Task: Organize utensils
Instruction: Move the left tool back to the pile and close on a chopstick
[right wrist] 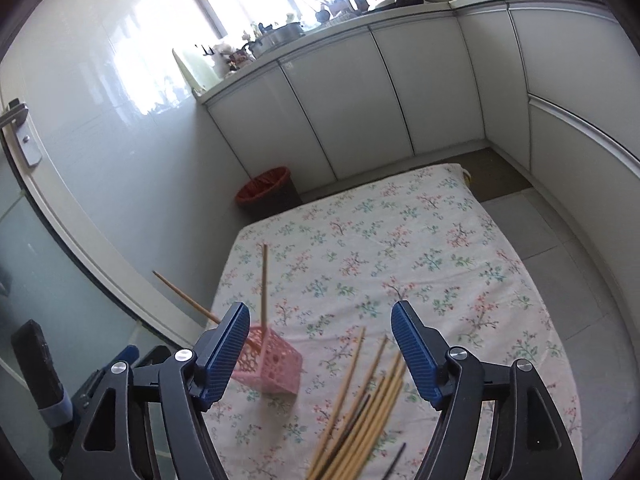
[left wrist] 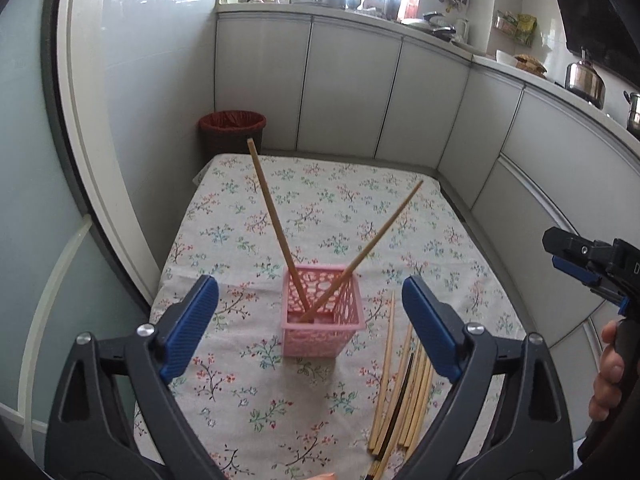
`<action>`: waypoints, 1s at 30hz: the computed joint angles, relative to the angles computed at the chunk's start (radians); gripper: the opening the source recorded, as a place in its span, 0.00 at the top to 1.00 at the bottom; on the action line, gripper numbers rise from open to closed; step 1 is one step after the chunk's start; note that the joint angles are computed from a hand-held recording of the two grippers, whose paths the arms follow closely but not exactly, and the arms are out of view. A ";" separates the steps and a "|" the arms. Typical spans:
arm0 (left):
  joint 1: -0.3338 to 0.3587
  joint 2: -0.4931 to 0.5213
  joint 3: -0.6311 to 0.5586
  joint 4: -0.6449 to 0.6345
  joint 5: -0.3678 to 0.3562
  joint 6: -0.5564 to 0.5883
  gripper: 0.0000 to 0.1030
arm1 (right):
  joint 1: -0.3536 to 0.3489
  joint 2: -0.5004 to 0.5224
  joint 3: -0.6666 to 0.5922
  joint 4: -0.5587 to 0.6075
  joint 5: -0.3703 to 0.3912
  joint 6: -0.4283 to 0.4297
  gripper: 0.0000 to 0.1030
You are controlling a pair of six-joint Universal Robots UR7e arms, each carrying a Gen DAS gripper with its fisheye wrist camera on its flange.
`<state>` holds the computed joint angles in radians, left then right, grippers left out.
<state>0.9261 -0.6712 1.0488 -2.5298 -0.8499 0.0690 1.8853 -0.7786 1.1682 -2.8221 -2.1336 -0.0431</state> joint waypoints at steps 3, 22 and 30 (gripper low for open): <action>0.006 -0.022 0.036 0.095 -0.008 -0.050 0.10 | -0.007 -0.027 0.041 0.050 -0.063 0.011 0.26; 0.011 0.102 -0.043 0.401 -0.013 -0.142 0.45 | -0.103 -0.104 0.136 0.328 -0.124 0.217 0.25; 0.032 0.239 -0.212 0.466 -0.054 -0.183 0.76 | -0.126 -0.100 0.123 0.379 -0.112 0.252 0.25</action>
<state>0.9579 -0.4326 0.8368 -2.0643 -0.9040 -0.1139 1.7595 -0.8782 1.2912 -2.4432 -2.2453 0.2089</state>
